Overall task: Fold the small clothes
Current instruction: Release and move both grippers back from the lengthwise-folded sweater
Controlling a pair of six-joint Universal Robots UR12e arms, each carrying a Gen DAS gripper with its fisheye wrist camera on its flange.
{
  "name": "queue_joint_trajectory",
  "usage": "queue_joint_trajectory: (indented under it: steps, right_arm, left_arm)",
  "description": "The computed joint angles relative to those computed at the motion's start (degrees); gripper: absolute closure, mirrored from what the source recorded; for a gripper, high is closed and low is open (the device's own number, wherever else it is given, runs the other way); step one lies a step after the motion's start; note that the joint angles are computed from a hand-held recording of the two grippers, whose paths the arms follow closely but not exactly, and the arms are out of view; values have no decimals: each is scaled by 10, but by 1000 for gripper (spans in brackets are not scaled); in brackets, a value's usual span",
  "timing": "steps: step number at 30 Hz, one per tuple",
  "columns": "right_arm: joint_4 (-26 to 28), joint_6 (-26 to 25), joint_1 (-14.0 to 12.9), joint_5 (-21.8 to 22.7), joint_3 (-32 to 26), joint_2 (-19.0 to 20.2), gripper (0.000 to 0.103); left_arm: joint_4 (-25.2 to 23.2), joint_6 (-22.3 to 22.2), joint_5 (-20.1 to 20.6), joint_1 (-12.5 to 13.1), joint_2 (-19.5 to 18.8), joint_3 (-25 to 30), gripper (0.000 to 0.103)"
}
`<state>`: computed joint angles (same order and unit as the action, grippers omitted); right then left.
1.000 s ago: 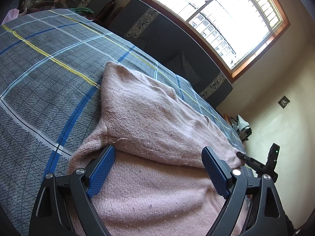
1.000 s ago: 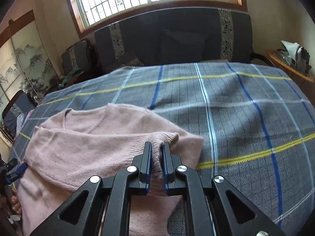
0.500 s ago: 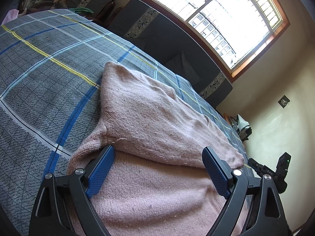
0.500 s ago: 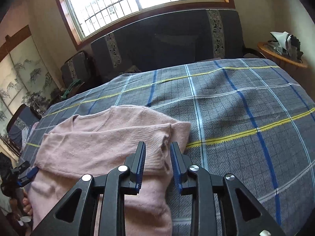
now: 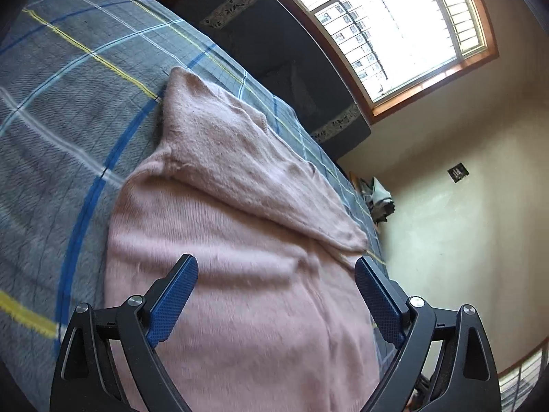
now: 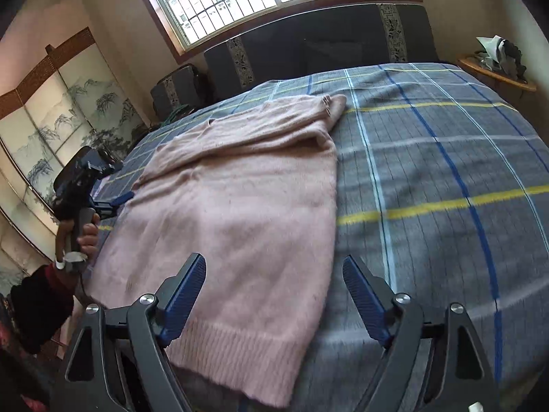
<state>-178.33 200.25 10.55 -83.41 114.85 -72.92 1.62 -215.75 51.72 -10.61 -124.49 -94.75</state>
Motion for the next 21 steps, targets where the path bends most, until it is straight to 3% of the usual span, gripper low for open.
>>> queue_joint_trajectory:
  steps: [2, 6, 13, 15, 19, 20, 21]
  right_arm:
    - [2, 7, -1, 4, 26, -14, 23]
    - [-32, 30, -10, 21, 52, -14, 26]
    - [-62, 30, -10, 43, 42, 14, 34]
    - [-67, 30, -7, 41, 41, 17, 35]
    - [-87, 45, -14, 81, 46, 21, 43]
    - [-93, 52, -16, 92, 47, 22, 51]
    - [-98, 62, -20, 117, 48, 25, 71]
  left_arm:
    - [-19, 49, -25, 7, 30, -37, 11]
    - [-71, 123, -33, 18, 89, -110, 11]
    - [-115, 149, -17, 24, 134, -180, 11]
    - [-107, 151, -35, 24, 133, -186, 11]
    - [-122, 170, -76, 23, 129, -183, 11]
    - [-122, 173, -79, 21, 126, -180, 11]
    - [-127, 180, -81, 20, 126, -177, 11]
